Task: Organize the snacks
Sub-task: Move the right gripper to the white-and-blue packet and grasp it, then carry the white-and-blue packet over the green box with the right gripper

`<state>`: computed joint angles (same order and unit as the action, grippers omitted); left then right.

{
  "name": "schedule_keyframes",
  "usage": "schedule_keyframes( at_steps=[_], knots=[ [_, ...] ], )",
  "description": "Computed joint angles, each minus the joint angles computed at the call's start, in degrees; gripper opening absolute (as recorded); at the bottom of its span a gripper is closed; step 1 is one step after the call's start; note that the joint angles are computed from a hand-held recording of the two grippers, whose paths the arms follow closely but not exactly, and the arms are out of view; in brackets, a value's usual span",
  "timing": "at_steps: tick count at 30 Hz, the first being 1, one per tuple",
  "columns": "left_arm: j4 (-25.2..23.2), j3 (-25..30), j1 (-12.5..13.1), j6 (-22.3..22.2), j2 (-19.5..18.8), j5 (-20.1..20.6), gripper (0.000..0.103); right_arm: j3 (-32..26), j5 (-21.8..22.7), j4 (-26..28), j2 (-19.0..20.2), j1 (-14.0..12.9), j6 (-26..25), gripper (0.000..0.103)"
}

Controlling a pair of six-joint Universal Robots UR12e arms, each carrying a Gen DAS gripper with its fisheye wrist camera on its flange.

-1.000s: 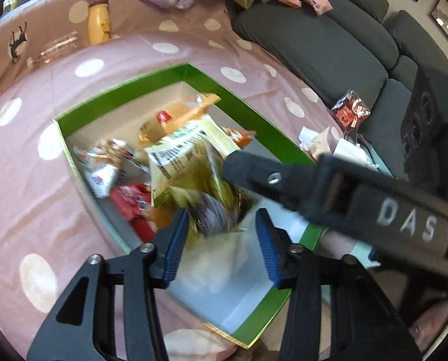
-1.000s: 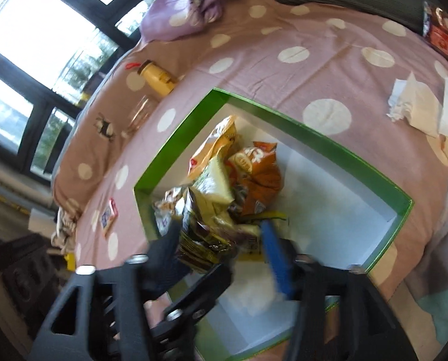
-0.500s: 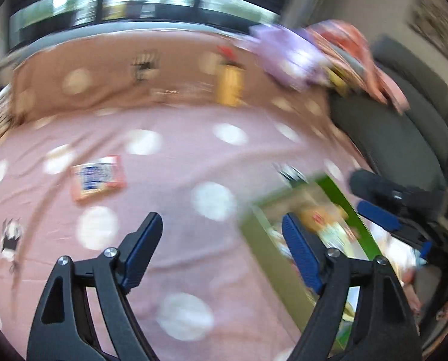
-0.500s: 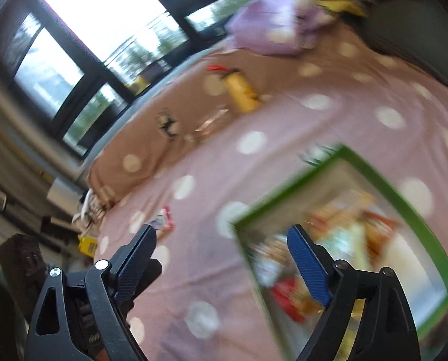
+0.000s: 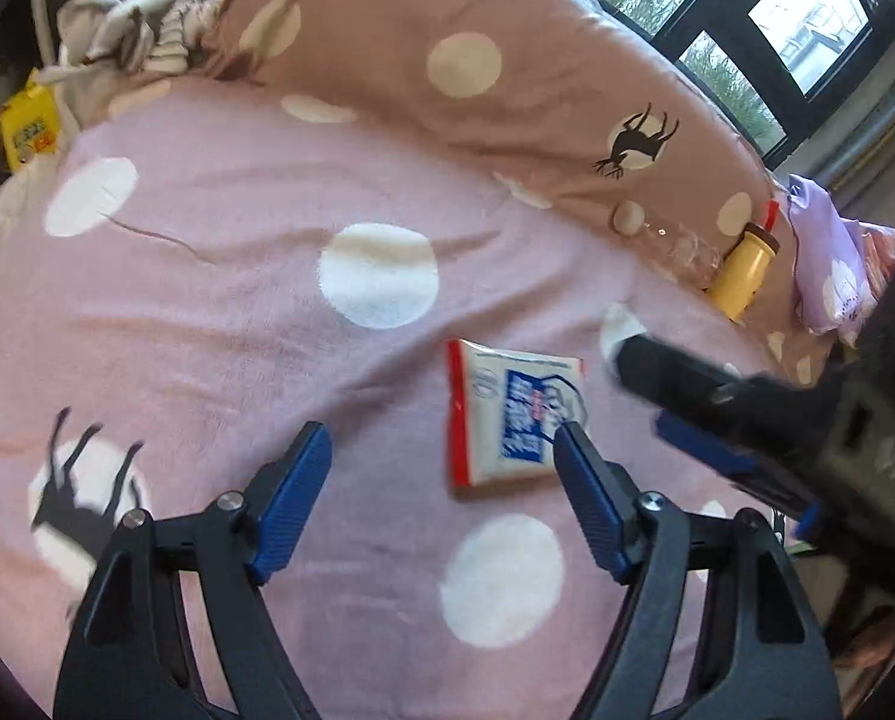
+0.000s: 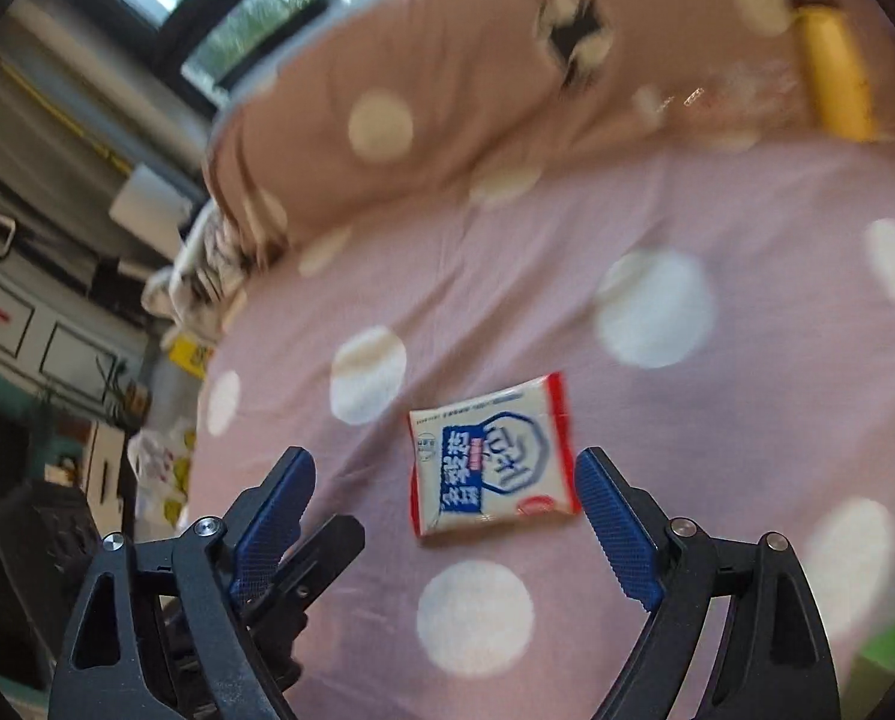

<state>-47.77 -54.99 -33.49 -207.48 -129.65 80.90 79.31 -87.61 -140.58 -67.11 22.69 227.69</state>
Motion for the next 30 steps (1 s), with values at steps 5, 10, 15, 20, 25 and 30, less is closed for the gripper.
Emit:
schedule_keyframes(
  at_steps=[5, 10, 15, 20, 25, 30],
  knots=[
    [0.6, 0.9, 0.4, -0.1, -1.9, -3.0, 0.066, 1.8, 0.7, -2.9, 1.0, -0.6, 2.6, 0.089],
    [3.6, 0.4, 0.1, 0.9, -2.5, -5.4, 0.053, 4.9, 2.2, -7.7, 0.2, -1.1, 1.7, 0.073],
    [2.5, 1.1, -0.2, 2.8, -3.0, -9.5, 0.028, 6.0, 4.5, -8.8, -0.3, -1.5, 3.2, 0.041],
    [2.6, 0.6, -1.0, 5.2, -1.8, -8.7, 0.028, 8.8, 5.0, -12.2, -2.6, -1.2, 6.9, 0.041],
    [6.4, -1.7, -2.3, 7.6, 1.1, -10.1, 0.028, 11.4, -1.6, -13.5, -7.3, 0.9, 7.2, 0.041],
    [10.2, -4.6, -4.9, 11.0, 4.8, -10.9, 0.028, 15.2, -10.4, -13.1, -14.0, 3.8, 8.7, 0.041]
  ],
)
